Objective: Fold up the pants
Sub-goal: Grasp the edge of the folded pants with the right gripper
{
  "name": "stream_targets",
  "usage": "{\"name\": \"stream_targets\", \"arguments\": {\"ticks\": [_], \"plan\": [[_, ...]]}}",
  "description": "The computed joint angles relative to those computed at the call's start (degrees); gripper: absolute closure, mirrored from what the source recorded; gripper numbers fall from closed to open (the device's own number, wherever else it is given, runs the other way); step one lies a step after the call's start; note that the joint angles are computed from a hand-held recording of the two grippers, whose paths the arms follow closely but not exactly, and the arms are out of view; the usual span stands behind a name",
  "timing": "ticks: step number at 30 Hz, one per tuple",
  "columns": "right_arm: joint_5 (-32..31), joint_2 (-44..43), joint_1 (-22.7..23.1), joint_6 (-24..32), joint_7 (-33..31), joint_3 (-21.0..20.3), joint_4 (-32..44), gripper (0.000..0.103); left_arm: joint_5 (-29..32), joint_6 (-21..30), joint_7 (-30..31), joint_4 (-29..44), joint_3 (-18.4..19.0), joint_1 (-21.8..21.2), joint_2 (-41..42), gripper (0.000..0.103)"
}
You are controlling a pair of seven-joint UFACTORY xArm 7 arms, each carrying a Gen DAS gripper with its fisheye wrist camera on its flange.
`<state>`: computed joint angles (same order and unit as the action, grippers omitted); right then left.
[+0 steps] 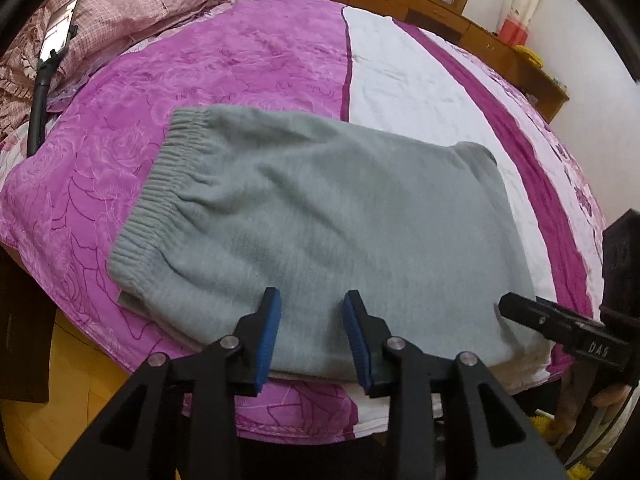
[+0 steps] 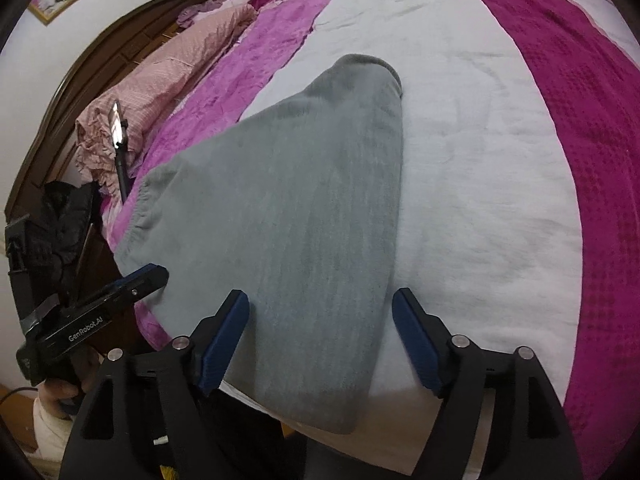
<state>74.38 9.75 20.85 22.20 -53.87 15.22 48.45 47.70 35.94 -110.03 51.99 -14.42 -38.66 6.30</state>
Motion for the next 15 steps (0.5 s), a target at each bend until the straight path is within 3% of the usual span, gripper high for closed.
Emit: {"name": "stream_targets", "arguments": {"ticks": [5, 7, 9, 12, 15], "plan": [[3.6, -0.4, 0.3, -1.1, -2.3, 0.5, 0.0, 0.036, -0.3, 1.0, 0.8, 0.6, -0.1, -0.3, 0.3, 0.064], [5.1, -0.5, 0.0, 0.0, -2.6, 0.1, 0.0, 0.047, -0.5, 1.1, 1.1, 0.7, -0.1, -0.3, 0.3, 0.064], [3.3, -0.4, 0.2, 0.1, -0.1, -0.6, 0.1, 0.074, -0.7, 1.1, 1.2, 0.7, -0.1, -0.3, 0.2, 0.063], [5.0, -1.2, -0.8, 2.6, -1.0, -0.9, -0.1, 0.088, -0.9, 1.2, 1.2, 0.6, -0.1, -0.4, 0.0, 0.063], [6.2, -3.3, -0.5, 2.5, -3.3, -1.1, -0.5, 0.092, -0.7, 1.7, 0.4, 0.7, -0.4, -0.6, -0.7, 0.063]]}}
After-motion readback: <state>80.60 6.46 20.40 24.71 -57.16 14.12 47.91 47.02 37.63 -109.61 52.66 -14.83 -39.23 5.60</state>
